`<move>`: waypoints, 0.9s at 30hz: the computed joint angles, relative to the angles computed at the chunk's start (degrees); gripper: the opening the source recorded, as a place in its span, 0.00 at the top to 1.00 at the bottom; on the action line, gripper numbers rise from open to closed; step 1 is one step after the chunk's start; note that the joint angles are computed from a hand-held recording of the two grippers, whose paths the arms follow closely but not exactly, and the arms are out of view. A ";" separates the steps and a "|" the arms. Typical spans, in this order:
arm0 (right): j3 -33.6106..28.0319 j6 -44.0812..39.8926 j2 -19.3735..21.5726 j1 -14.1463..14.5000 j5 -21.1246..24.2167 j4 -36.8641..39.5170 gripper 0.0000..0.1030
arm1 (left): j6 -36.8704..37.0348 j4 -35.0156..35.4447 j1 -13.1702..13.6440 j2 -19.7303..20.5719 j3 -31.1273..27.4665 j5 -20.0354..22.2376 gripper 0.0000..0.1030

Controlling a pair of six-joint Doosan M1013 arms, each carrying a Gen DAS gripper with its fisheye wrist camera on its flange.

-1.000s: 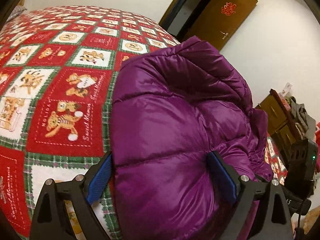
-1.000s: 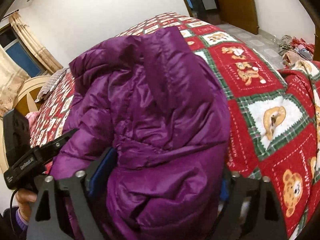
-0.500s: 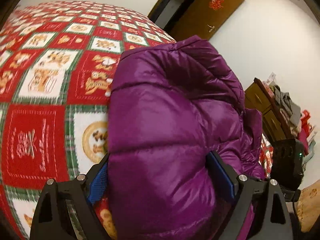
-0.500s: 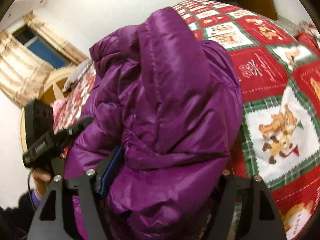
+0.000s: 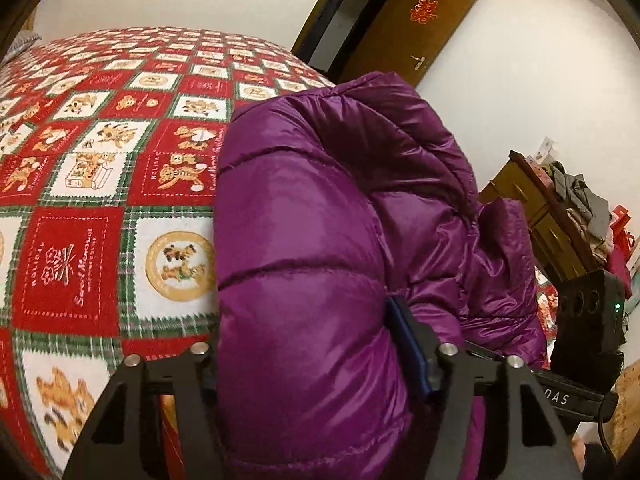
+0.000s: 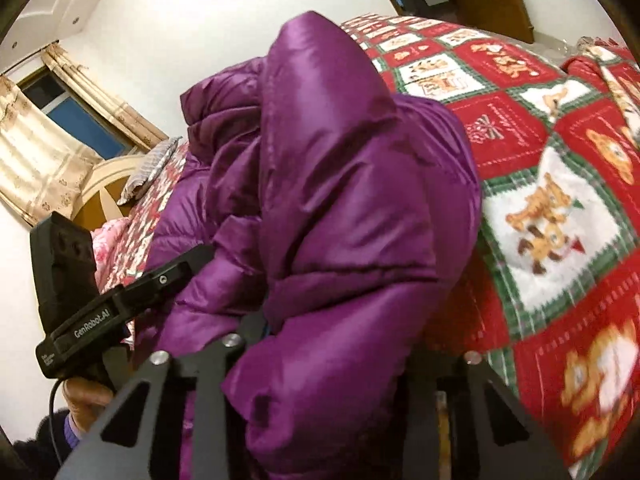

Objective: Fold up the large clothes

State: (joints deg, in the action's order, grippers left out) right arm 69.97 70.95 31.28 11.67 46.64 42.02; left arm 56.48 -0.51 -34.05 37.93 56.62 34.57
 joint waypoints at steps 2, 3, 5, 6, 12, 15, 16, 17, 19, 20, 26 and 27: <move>1.27 -0.51 -0.97 -0.07 -1.00 0.80 0.66 | 0.69 -0.70 -0.28 -0.45 0.19 -0.34 0.41; 1.87 -0.88 -1.48 -0.14 -1.33 1.13 0.67 | 1.27 -1.06 -0.41 -0.46 -0.07 -0.29 0.41; 2.94 -1.72 -2.46 -0.51 -2.10 1.77 0.67 | 2.46 -1.39 -0.72 -0.45 -0.85 -0.12 0.41; 3.53 -2.24 -3.06 -0.71 -2.75 2.08 0.67 | 2.79 -1.44 -0.87 -0.58 -0.88 -0.29 0.41; 7.90 -5.88 -7.91 -1.78 -8.91 3.30 0.67 | 6.33 -3.48 -2.44 -0.73 -2.97 -1.98 0.41; 9.73 -7.10 -10.25 -2.73 -12.30 3.49 0.67 | 8.58 -4.97 -3.35 -0.04 -4.93 -2.61 0.41; 10.21 -7.16 -10.86 -2.98 -13.45 3.20 0.67 | 9.38 -5.52 -3.44 0.32 -5.60 -2.62 0.41; 10.88 -7.39 -11.48 -3.18 -14.41 3.00 0.67 | 10.42 -6.27 -3.77 0.90 -6.79 -2.49 0.41; 11.85 -6.96 -12.63 -3.58 -16.69 1.16 0.67 | 11.57 -6.93 -4.42 1.79 -8.66 -2.07 0.41; 12.15 -6.67 -13.00 -3.78 -17.55 0.11 0.67 | 12.12 -7.03 -4.69 2.41 -9.86 -1.66 0.41; 12.90 -4.98 -13.49 -5.64 -20.14 -0.76 0.67 | 14.07 -8.16 -5.78 7.29 -18.73 2.95 0.41; 13.01 -4.63 -13.39 -6.05 -20.49 -0.64 0.67 | 14.24 -8.22 -5.89 8.14 -20.21 3.84 0.41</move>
